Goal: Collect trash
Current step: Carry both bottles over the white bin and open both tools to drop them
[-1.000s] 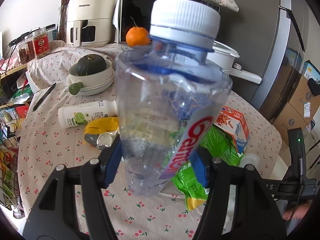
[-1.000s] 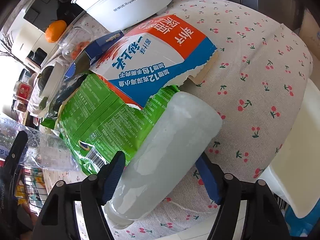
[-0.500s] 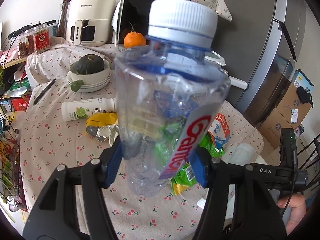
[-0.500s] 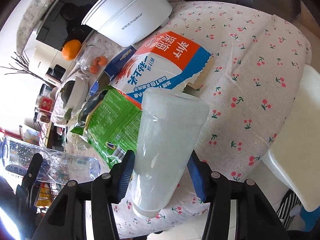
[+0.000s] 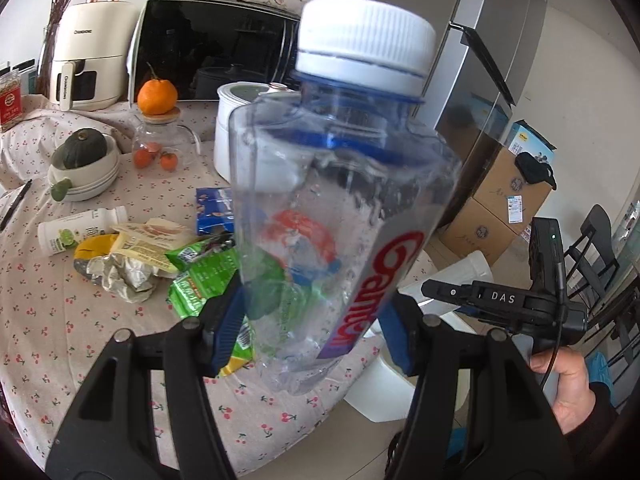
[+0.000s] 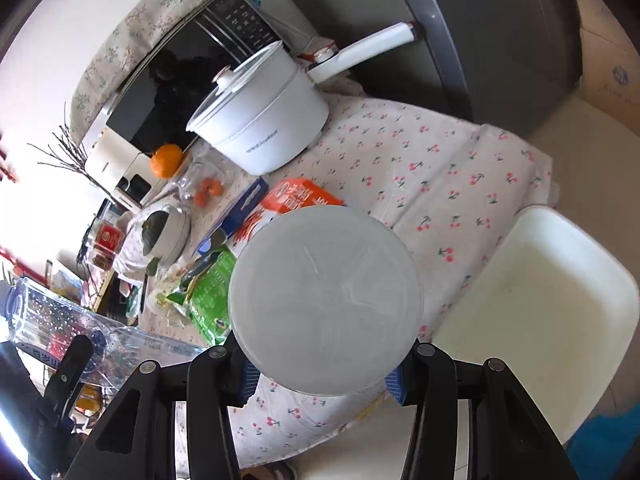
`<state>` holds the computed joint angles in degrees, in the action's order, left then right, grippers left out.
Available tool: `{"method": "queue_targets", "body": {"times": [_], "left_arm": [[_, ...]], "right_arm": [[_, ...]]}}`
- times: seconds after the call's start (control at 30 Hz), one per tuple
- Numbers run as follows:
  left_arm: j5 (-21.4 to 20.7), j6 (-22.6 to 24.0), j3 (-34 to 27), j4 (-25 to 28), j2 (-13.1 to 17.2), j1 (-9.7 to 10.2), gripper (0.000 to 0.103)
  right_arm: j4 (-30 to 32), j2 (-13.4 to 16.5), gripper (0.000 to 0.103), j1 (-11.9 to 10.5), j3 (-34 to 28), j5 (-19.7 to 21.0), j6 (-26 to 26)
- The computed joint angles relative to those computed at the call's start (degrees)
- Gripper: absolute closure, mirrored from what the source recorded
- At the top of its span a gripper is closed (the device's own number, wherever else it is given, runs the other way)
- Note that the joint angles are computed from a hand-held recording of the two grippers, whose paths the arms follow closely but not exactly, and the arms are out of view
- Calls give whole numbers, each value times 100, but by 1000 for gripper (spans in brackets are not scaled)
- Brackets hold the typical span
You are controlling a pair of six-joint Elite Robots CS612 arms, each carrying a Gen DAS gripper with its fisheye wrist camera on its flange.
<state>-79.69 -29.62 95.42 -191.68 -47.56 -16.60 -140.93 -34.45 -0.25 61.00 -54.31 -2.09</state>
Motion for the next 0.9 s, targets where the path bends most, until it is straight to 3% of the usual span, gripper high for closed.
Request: {"method": "queue_targets", "body": {"times": [0.23, 0.5, 0.9], "left_arm": [[-838, 293, -661, 157, 436, -127, 40], [-1491, 655, -1458, 477, 995, -312, 40], [-1477, 801, -2302, 1425, 1668, -402, 39]], "right_arm": [[-437, -57, 53, -333, 138, -497, 260], [-120, 74, 53, -566, 18, -1003, 467], [559, 322, 53, -619, -297, -1483, 587]]}}
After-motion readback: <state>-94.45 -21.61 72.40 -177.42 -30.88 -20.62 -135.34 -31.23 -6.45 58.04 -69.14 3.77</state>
